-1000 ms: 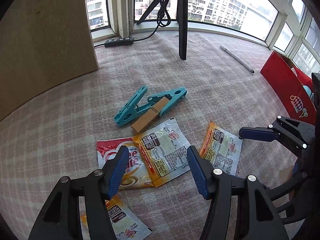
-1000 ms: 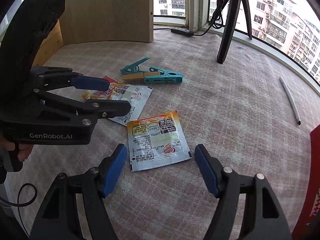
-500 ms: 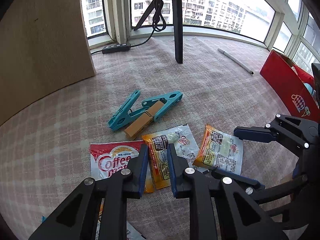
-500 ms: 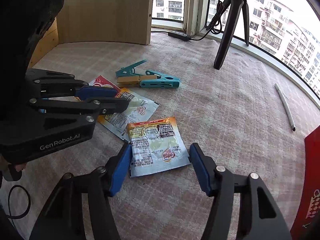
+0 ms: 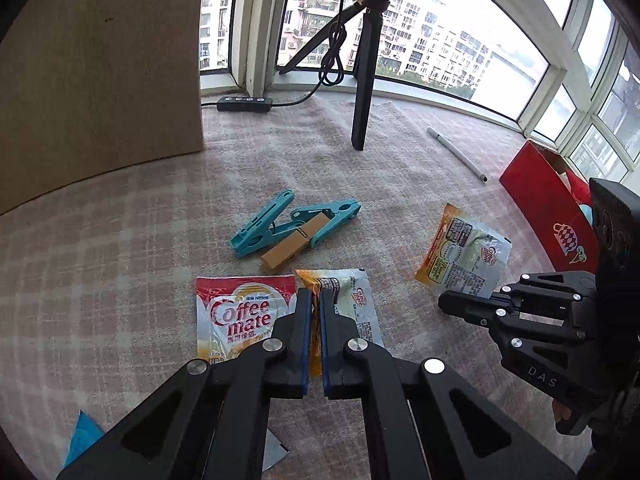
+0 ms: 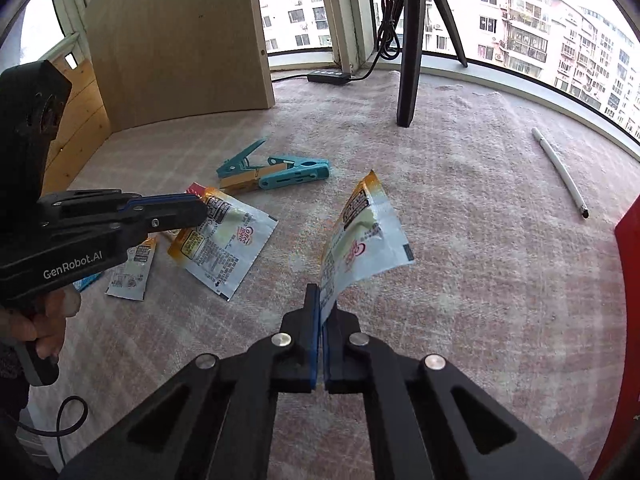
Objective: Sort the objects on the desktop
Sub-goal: 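Grasp a sachet with the right gripper while the left gripper grasps another sachet, then carry both sachets over the red box and open both grippers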
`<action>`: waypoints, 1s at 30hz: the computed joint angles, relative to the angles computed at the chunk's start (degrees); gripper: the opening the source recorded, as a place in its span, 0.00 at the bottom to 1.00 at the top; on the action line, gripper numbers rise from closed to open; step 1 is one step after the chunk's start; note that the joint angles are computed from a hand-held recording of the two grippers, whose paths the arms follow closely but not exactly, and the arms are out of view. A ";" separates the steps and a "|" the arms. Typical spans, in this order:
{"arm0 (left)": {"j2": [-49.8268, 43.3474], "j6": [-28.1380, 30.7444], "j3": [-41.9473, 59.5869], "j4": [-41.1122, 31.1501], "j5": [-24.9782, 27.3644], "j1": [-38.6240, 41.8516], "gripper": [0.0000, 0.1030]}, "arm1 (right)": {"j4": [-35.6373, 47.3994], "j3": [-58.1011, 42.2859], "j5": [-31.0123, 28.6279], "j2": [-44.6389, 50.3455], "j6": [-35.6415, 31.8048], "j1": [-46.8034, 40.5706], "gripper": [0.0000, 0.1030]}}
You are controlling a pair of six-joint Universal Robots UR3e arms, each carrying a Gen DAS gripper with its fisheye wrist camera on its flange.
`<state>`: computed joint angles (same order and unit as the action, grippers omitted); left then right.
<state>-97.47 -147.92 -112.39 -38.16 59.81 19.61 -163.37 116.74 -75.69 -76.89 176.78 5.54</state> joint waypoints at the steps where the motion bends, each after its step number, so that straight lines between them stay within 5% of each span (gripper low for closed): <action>1: 0.40 0.15 -0.08 -0.17 -0.09 0.21 0.02 | 0.26 0.07 0.20 -0.36 -0.12 -0.06 0.01; 20: 14.82 2.99 -2.27 -9.43 -5.27 3.12 0.02 | 3.90 10.51 6.70 -21.38 0.86 -7.10 0.01; 30: 21.00 -1.26 -1.00 -11.52 -4.73 -4.79 0.02 | 20.87 17.04 10.69 -46.15 -5.46 -19.08 0.01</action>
<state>-76.47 -149.19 -113.38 -49.68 55.08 14.83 -142.49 133.79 -65.00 -123.04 171.32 -13.54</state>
